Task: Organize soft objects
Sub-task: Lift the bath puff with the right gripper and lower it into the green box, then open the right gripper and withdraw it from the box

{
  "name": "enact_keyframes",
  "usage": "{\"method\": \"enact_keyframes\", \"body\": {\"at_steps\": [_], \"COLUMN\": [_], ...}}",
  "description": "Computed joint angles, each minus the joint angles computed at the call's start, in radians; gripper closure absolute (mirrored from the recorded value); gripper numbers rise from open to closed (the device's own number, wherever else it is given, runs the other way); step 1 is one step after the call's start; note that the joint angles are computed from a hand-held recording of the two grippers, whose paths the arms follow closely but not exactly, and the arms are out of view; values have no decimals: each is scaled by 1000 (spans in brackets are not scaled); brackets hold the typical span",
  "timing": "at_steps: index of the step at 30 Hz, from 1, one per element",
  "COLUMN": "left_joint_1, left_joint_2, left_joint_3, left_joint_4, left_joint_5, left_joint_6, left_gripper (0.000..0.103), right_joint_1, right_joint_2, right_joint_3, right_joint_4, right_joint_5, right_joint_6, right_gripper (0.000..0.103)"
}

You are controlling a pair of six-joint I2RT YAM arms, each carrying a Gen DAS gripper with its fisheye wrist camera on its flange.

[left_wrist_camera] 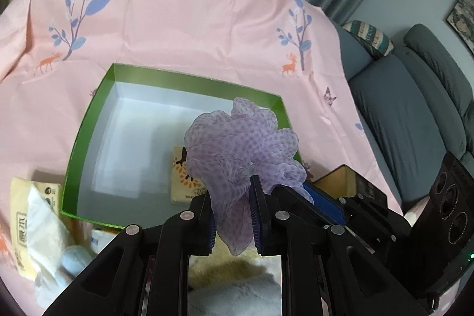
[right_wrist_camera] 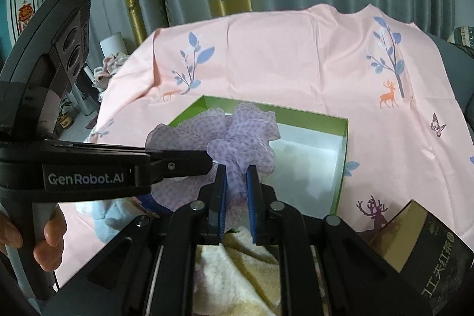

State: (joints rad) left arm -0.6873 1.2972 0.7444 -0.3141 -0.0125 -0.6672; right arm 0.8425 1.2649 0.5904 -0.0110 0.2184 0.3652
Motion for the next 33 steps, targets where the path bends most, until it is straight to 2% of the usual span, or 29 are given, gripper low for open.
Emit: {"method": "enact_keyframes", "body": {"at_steps": [9, 15, 19, 21, 22, 23, 25, 30, 33], "left_joint_1": [43, 67, 86, 98, 103, 105, 106, 105, 83], "left_joint_2": [97, 146, 158, 162, 159, 152, 125, 43, -19], "left_joint_3": [17, 44, 53, 59, 58, 54, 40, 17, -3], "left_joint_4": [51, 48, 30, 13, 5, 3, -1, -58, -98], "left_joint_5": [26, 26, 7, -3, -14, -22, -36, -62, -81], "left_joint_6": [5, 2, -12, -19, -24, -27, -33, -44, -48], "left_gripper": [84, 84, 82, 64, 43, 26, 21, 21, 21], "right_joint_1": [-39, -66, -80, -97, -102, -103, -103, -85, -57], "right_joint_2": [107, 161, 164, 156, 145, 134, 94, -38, -160], "right_joint_3": [51, 86, 84, 74, 66, 58, 34, -23, -65], "right_joint_4": [9, -1, -5, -2, -2, -1, 2, -21, -80], "right_joint_5": [-20, -38, -11, -19, -18, -15, -9, 27, 55], "right_joint_6": [-15, -28, -22, -10, -3, 1, 8, 18, 32], "right_gripper": [89, 88, 73, 69, 66, 66, 63, 56, 47]}}
